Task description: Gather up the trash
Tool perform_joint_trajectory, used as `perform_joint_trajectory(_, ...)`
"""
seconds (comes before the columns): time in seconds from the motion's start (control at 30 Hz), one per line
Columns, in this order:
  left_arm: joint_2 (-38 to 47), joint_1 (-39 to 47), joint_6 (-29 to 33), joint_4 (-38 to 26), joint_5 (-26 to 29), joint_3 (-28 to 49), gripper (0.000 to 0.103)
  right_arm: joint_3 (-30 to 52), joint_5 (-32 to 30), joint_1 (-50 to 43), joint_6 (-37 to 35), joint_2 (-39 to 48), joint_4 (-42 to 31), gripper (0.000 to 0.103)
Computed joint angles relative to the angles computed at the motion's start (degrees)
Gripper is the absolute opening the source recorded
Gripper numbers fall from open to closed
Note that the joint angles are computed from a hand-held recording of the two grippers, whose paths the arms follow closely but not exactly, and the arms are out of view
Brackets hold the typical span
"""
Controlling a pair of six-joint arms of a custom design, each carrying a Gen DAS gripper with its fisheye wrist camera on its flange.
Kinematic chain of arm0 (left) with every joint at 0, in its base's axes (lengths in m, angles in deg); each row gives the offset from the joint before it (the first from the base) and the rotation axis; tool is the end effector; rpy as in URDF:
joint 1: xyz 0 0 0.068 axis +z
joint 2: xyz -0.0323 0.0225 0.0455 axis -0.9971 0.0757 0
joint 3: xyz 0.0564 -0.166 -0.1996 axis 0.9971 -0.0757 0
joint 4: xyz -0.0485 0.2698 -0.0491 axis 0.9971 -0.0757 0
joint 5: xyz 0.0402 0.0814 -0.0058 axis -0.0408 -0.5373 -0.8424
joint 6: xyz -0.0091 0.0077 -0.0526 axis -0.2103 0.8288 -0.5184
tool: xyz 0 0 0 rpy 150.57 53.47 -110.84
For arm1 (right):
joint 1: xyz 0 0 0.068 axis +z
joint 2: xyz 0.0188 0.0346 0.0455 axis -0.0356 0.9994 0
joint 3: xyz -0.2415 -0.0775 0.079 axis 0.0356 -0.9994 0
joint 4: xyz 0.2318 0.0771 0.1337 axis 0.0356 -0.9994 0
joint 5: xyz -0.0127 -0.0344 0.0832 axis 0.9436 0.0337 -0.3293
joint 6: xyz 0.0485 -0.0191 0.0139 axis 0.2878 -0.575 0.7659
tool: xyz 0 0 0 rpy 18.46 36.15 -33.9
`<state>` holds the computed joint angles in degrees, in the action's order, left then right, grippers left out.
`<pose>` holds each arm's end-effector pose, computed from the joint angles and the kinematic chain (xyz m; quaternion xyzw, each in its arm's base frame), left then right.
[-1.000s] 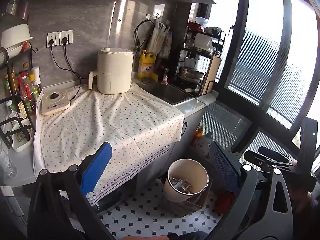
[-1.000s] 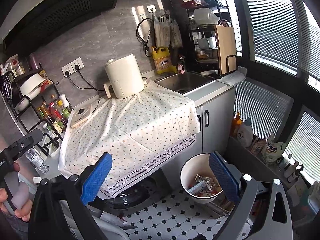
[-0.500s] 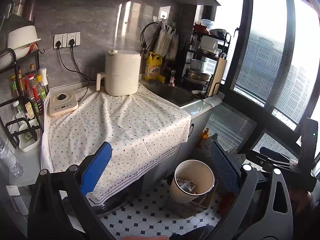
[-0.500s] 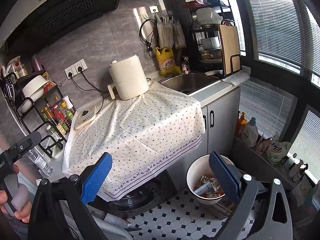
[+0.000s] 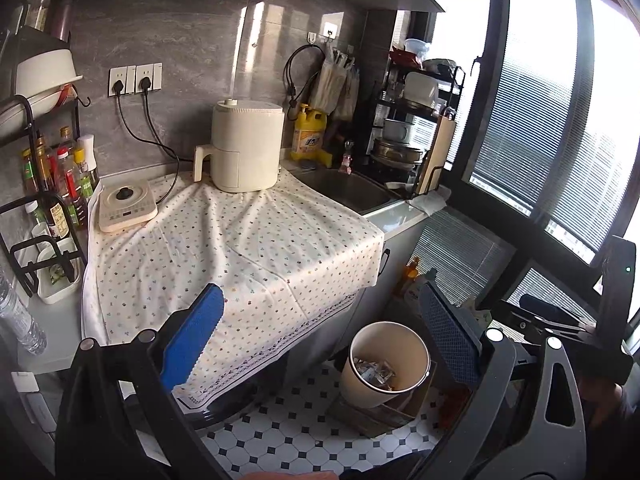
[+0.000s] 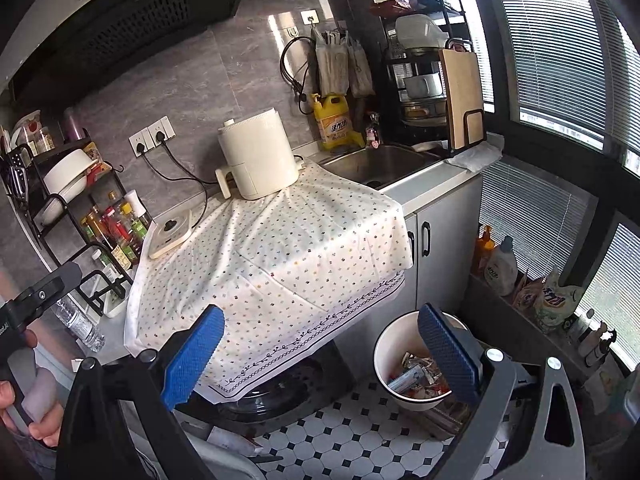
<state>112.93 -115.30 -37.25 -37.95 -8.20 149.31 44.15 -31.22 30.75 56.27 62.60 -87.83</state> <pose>0.2069 -0.1012 0.3977 -0.0784 0.8662 -0.0560 0.4902 0.2803 0.1771 0.3557 -0.0768 0.8852 0.1736 0.4248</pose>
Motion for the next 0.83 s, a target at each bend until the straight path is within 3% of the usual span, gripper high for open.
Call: perform_joint_trajectory(0.83,-0.86,-1.27,-2.70,1.02,-0.30,-3.65,0.097,-1.78,0.45,0.41,0.13,-0.58,-0.67,0.095)
